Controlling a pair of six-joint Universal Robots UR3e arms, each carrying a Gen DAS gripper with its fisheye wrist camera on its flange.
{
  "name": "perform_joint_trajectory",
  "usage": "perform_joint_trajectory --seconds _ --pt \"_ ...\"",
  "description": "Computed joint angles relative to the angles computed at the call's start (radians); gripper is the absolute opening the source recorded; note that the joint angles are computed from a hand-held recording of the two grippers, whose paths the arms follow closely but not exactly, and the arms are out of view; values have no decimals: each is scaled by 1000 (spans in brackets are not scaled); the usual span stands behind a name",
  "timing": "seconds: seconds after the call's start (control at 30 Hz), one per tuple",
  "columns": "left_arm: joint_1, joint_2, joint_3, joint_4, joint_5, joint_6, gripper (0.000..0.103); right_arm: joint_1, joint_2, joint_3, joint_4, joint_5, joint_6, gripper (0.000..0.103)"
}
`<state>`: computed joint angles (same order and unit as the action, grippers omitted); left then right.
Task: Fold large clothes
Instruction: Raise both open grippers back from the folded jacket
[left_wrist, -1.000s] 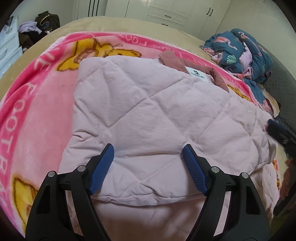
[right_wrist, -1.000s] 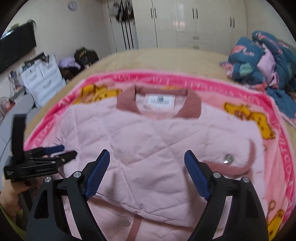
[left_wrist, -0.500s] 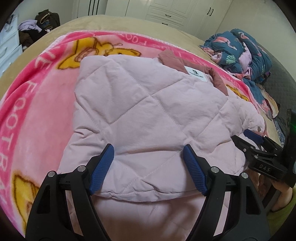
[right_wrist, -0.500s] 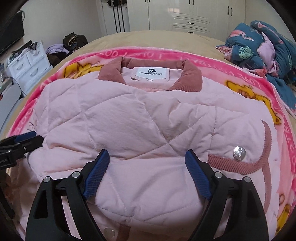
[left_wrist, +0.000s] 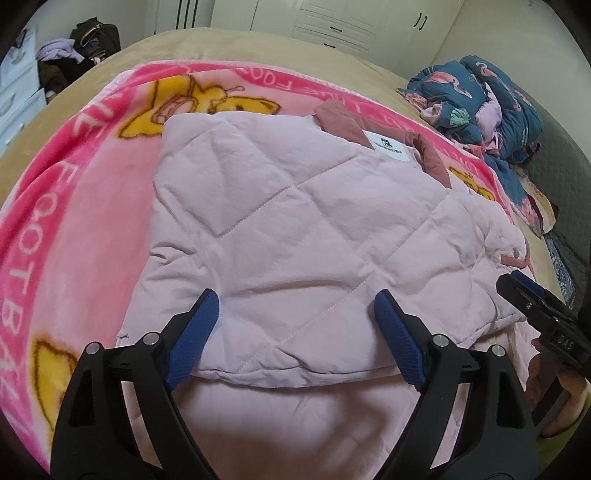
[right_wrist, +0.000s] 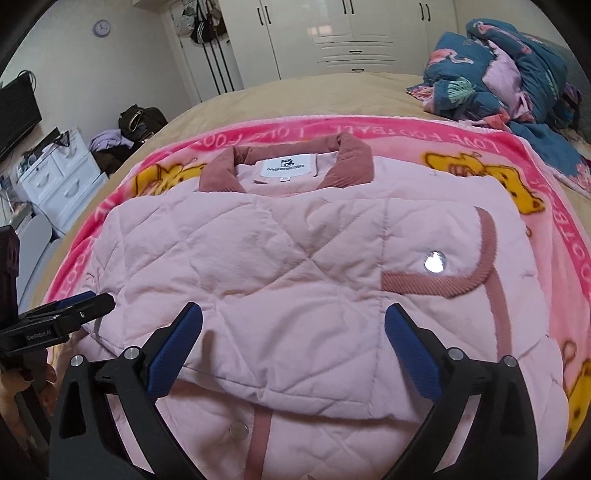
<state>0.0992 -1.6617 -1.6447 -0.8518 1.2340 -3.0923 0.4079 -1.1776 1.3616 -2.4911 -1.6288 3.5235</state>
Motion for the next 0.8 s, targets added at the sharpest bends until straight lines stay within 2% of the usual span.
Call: perform_joint_trajectory --seconds 0.17,0.43,0.8 --pt "-11 11 22 -26 24 -7 94 -16 -52 52 -14 23 26 99" --pt "-31 41 76 -98 93 -16 94 -14 -112 99 -25 33 46 99" --pt "-41 118 127 -159 116 -22 94 -2 -180 116 -22 40 62 99"
